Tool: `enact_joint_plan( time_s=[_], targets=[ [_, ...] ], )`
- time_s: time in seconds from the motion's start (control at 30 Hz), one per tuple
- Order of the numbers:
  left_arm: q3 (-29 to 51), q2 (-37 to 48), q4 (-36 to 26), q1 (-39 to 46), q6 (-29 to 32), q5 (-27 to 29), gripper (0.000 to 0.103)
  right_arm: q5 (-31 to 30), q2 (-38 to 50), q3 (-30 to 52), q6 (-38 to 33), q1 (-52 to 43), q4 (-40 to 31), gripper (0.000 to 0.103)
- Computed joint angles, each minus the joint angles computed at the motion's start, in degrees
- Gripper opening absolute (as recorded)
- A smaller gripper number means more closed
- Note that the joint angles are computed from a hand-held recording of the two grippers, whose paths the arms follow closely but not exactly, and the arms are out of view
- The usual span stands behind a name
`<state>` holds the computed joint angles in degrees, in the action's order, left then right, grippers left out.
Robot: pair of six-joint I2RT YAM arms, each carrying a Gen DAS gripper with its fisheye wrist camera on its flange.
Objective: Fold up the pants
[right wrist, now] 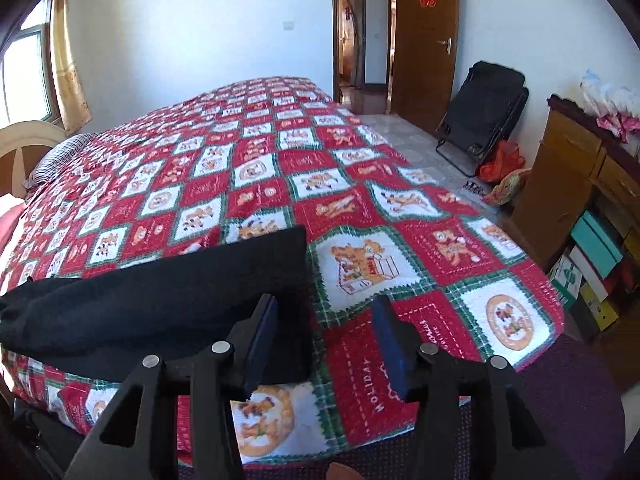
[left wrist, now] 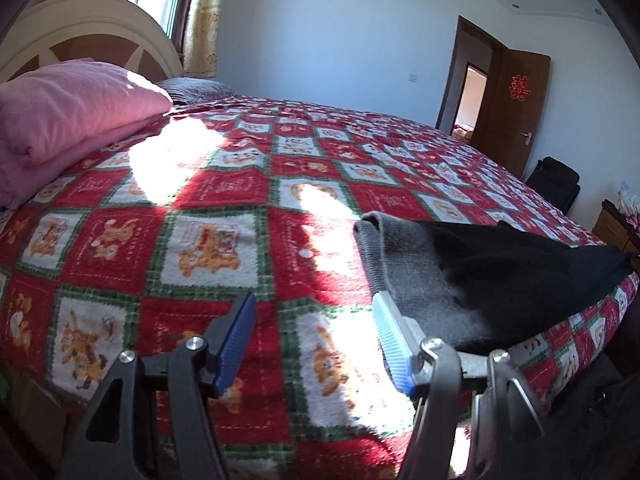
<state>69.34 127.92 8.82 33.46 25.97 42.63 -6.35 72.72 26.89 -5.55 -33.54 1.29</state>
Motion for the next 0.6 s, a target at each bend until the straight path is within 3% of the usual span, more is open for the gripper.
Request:
enact_joint_plan(
  time_s=[0.13, 0.2, 0.37, 0.5, 0.6],
  targets=[
    [-0.54, -1.42, 0.63, -0.57, -2.73, -0.98, 0.063, 3.99, -7.8, -0.39, 5.08, 11.51, -3.48, 0.051],
    [-1.12, -2.59, 0.61, -1.98, -3.45, -0.71, 0.063, 9.66, -7.28, 1.09, 6.63, 22.04, -3.8, 0.051],
    [3.35, -1.56, -5.17, -7.83, -4.78, -2.77, 0.063, 21.58, 4.87, 8.78, 7.25, 44.55, -1.65, 0.051],
    [10.01, 2.8, -9.48, -11.03, -6.95, -6.61, 0.048, 20.58, 16.79, 15.37, 8.63, 53.84, 1.03, 0.051],
    [14.62, 5.78, -13.32, -11.7, -9.11, -7.13, 0.047, 19.77, 24.89, 19.77, 9.38, 58.49, 2.79, 0.051]
  ],
)
